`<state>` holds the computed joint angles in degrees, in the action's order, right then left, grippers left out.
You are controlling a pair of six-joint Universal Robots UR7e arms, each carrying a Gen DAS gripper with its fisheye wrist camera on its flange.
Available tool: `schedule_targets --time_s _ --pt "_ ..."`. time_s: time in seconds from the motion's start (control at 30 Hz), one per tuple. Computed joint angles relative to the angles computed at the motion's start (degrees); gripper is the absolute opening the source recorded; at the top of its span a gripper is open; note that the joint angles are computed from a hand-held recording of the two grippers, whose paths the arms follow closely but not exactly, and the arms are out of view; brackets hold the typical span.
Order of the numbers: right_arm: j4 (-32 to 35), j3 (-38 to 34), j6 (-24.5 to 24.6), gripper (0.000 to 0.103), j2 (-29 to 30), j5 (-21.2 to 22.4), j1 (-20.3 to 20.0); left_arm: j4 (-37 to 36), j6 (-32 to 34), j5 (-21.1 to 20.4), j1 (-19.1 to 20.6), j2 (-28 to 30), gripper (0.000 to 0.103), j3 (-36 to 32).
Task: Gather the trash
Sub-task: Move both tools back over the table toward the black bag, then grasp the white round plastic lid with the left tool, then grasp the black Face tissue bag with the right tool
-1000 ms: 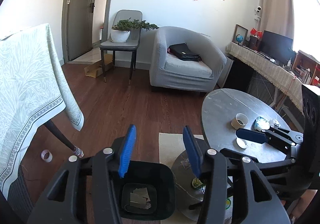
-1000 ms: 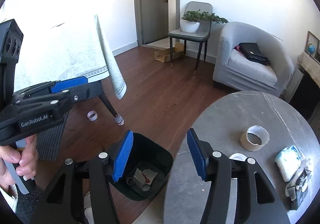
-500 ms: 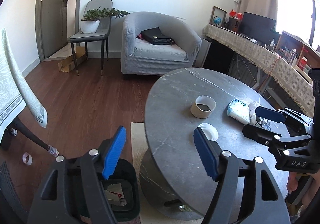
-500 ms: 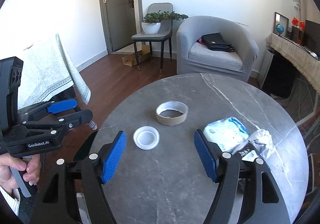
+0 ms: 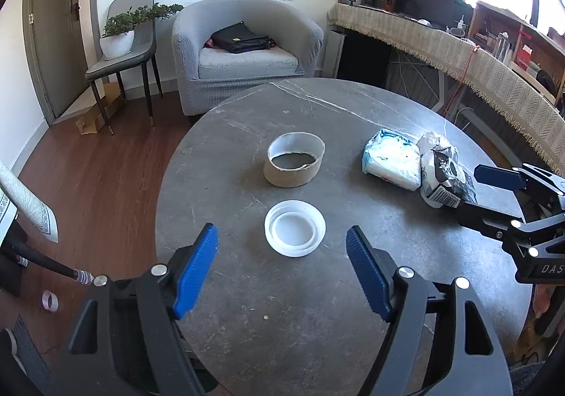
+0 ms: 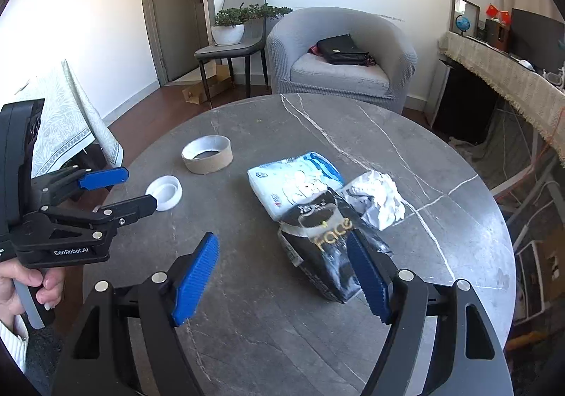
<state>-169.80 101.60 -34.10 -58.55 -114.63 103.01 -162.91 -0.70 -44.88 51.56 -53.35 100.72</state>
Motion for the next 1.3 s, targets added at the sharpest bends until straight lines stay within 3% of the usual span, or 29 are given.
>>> schedule_targets --time_s 0.33,0.4,0.57,0.73,1.3 --pt "5.5 -1.6 -2.7 0.077 -1.8 1.1 -2.3 4.5 -2.4 0.9 1.4 2.3 0.07 -3.8" --pt "6.0 -2.0 -3.4 0.077 -1.9 2.0 -2.8 4.5 -1.8 0.4 1.7 2.4 0.065 -4.3" --pt "11.6 -3.2 -3.9 0.083 -3.0 5.6 -4.7 5.1 -1.2 -0.4 1.7 2.4 0.042 -4.6" --pt "11.6 -3.8 -5.3 0.083 -2.1 4.8 -4.7 4.2 -0.6 -1.2 1.6 2.0 0.042 -4.1" --pt "14.4 -6.9 -3.6 0.081 0.5 5.3 -4.5 3.7 -0.3 -3.1 1.7 0.6 0.042 -2.8"
